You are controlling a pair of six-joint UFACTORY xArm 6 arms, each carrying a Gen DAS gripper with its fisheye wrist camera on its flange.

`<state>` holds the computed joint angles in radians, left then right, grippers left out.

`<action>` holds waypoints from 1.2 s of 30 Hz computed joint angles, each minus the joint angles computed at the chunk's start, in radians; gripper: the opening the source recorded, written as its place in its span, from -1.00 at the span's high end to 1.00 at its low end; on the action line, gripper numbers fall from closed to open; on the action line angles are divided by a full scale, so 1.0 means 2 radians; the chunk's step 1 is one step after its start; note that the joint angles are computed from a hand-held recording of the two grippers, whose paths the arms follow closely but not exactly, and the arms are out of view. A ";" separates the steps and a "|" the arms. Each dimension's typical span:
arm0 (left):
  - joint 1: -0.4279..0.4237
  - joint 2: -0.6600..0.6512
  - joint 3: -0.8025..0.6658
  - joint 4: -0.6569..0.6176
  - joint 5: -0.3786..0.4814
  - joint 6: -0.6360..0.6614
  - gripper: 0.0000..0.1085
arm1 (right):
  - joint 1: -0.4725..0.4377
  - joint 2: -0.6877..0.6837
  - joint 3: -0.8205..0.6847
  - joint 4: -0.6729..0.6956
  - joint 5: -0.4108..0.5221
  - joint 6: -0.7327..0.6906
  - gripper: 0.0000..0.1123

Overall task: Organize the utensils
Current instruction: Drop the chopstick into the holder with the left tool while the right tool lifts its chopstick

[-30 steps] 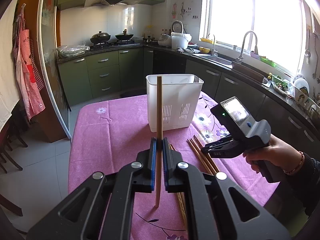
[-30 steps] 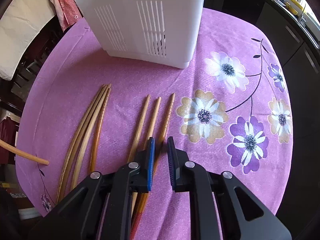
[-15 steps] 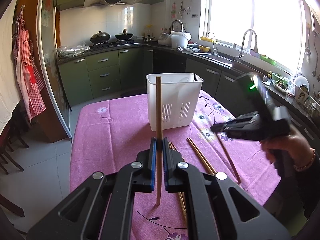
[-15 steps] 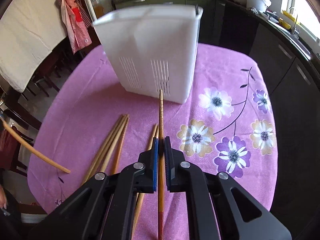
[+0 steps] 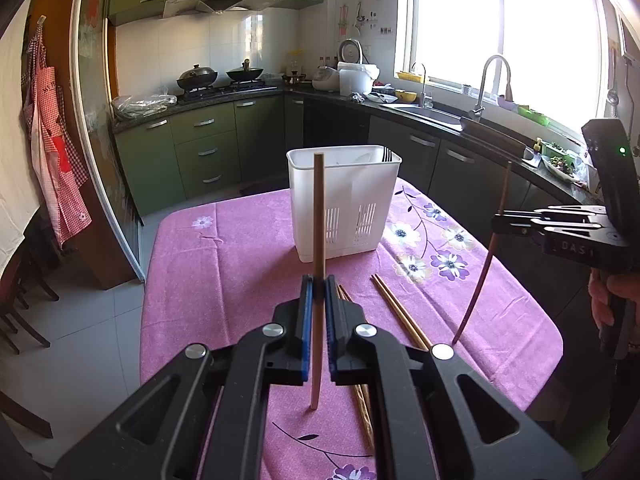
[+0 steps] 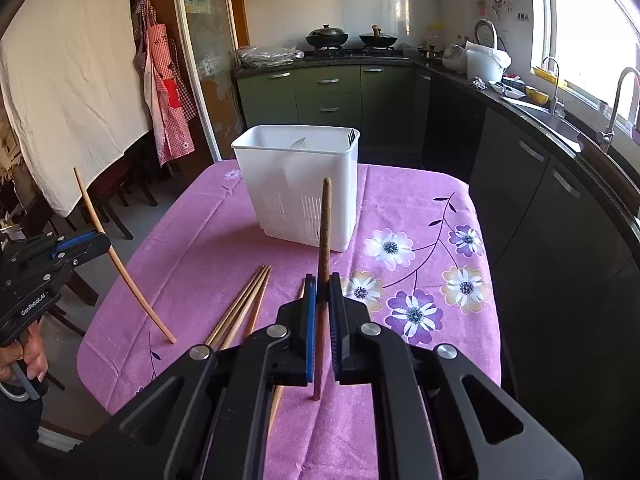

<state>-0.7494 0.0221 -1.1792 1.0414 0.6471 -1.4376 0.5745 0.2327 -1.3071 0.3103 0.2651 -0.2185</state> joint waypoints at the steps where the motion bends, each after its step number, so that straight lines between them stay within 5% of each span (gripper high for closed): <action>1: 0.000 0.000 -0.001 -0.001 0.000 0.002 0.89 | -0.001 -0.003 0.004 0.013 -0.001 -0.012 0.88; 7: -0.004 -0.001 -0.025 0.000 0.008 0.026 0.89 | -0.001 -0.016 0.022 0.049 -0.008 -0.044 0.88; 14: 0.014 0.038 -0.136 -0.040 -0.004 0.123 0.89 | -0.005 -0.017 0.023 0.111 -0.006 -0.100 0.88; 24: 0.051 0.175 -0.378 -0.029 0.001 0.181 0.89 | -0.013 -0.019 0.025 0.181 -0.002 -0.162 0.87; 29: 0.066 0.265 -0.492 -0.074 0.031 0.232 0.89 | -0.010 -0.025 0.033 0.192 -0.004 -0.176 0.88; 36: 0.085 0.310 -0.512 -0.111 0.044 0.247 0.89 | -0.011 -0.027 0.032 0.196 -0.001 -0.178 0.88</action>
<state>-0.5785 0.6412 -2.2037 0.8186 0.7346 -0.9436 0.5531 0.1796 -1.2424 0.7024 0.2636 -0.5740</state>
